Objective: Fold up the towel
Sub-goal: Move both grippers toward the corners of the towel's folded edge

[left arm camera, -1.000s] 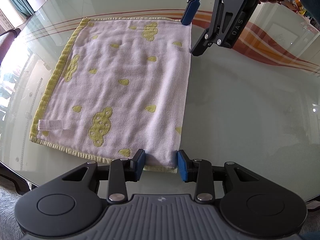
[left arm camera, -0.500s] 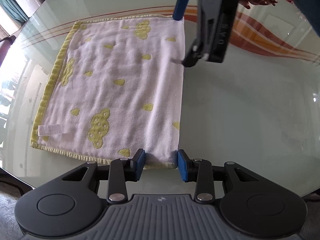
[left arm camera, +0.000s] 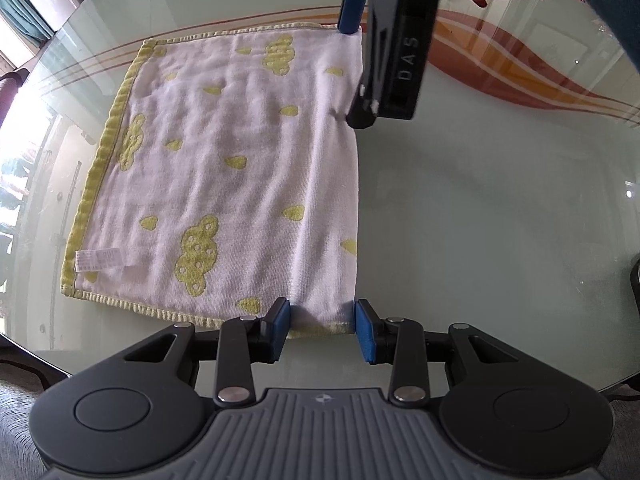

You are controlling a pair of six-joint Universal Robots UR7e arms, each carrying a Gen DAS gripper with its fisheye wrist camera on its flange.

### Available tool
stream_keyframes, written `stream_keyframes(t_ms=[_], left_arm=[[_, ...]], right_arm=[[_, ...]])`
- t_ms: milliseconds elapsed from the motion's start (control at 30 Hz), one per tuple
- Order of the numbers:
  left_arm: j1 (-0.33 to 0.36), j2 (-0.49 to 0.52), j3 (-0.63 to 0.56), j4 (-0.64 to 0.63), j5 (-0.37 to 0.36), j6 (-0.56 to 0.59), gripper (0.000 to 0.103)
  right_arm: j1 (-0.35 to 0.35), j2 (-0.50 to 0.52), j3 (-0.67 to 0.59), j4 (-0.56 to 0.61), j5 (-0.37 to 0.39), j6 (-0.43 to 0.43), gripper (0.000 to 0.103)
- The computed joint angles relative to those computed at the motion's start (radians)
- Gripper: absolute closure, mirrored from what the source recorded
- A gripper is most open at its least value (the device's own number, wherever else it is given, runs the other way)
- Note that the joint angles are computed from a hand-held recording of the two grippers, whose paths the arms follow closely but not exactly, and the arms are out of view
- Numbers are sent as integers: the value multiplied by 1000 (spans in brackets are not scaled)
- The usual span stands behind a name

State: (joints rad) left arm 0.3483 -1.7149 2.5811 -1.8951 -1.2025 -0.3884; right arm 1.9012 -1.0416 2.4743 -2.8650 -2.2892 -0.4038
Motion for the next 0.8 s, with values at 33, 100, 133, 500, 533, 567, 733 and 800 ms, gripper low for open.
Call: stream_keyframes(t_ms=[33,100,133,500,533,567,733,800], left_arm=[[-3,0,0,1,-2,-1,64],[-7,3,0,2,-5,-3,64],[-10,5,-1,2,-7,-6,64],[-16,15,11,-32,-6,-22,60],[-17,17,12,-37,-8,-26,59],[-21,17,15,-41,-8,-35,58],[-28,21,16,-45,-7,-71,58],[-22,19,15,-48,-9,-80,58]], right_arm=[[1,-1,-1,4,0,4,0],[4,-3,-7,21,-3,20,0],[6,-6,-10,28,-3,23,0],[-5,-30,49,-120,31,-68,0],[-14,-26,60,-148,34,-86,0],[-26,-22,72,-180,38,-111,0],[-50,29,114,-298,54,-172,0],[-54,25,121,-306,56,-191,0]])
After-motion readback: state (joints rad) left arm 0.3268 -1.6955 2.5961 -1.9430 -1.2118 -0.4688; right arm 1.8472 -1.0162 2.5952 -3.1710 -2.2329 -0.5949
